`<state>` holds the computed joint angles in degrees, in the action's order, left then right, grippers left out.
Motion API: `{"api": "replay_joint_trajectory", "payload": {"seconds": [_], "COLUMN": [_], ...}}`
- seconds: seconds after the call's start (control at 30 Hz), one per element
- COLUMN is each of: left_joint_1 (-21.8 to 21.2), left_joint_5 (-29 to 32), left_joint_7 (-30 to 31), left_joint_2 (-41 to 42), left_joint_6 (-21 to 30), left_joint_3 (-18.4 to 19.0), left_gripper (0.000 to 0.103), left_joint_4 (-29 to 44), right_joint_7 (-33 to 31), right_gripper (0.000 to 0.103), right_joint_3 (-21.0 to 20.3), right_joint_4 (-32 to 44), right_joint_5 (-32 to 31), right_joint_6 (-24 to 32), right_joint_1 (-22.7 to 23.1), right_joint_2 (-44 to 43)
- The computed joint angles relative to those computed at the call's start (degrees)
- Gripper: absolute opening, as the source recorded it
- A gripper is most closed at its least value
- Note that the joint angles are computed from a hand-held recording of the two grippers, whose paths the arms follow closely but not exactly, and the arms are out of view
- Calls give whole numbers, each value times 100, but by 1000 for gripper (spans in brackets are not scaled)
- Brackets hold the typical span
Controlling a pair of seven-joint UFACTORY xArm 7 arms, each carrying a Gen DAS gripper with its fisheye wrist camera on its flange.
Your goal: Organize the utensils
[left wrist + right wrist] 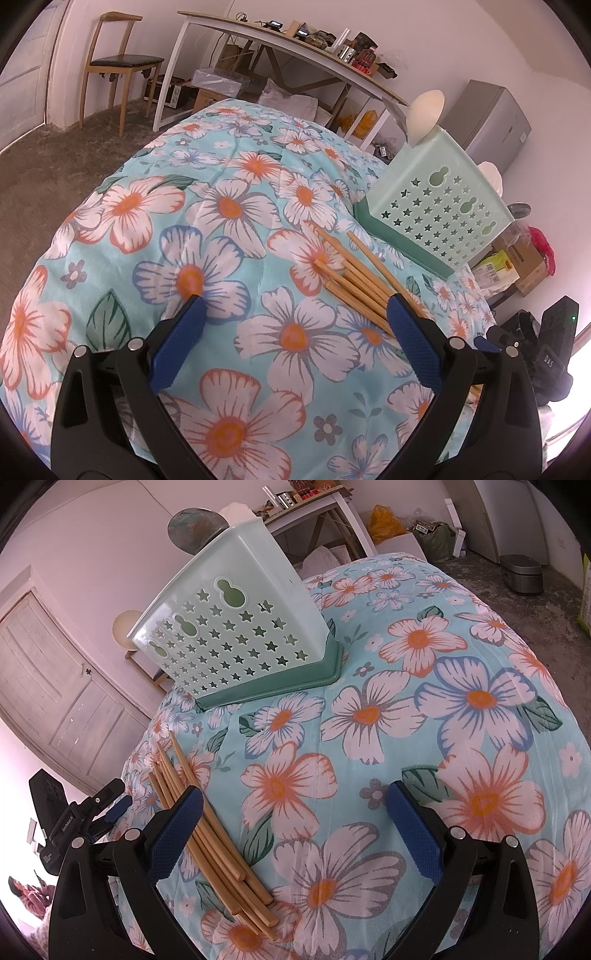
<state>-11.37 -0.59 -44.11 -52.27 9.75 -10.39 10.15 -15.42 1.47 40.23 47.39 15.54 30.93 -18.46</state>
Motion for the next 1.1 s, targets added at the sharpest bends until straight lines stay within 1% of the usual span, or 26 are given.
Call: {"api": "replay_joint_trajectory", "payload": {"seconds": [0.6,0.8,0.87,1.0,1.1], "left_joint_1": [-9,-32,-44,34,-253], "left_joint_5": [2,-38,-46,1,-73], "left_joint_7": [-16,9,2,-113,-91], "left_joint_2": [-15,85,-4,-244,-214], "left_joint_6": [-30,-134,-56,13,-65], "left_joint_3": [7,78,60,-120,26], "left_gripper": [95,95,95,95,95], "left_joint_4": [-24,14,-8,-51,-12], "right_joint_7": [-29,-85,-91,-119,-99], "right_gripper": [97,97,97,97,97], "right_joint_3": [-21,-46,-43,-45,-22], "right_joint_4": [-10,-24,-22,-20,-4], "right_joint_5": [43,90,104,136,122], "right_joint_6": [-6,5,4,5,5], "right_joint_1": [27,33,33,34,21], "right_joint_2": [-16,-32,-30,-29,-14]}}
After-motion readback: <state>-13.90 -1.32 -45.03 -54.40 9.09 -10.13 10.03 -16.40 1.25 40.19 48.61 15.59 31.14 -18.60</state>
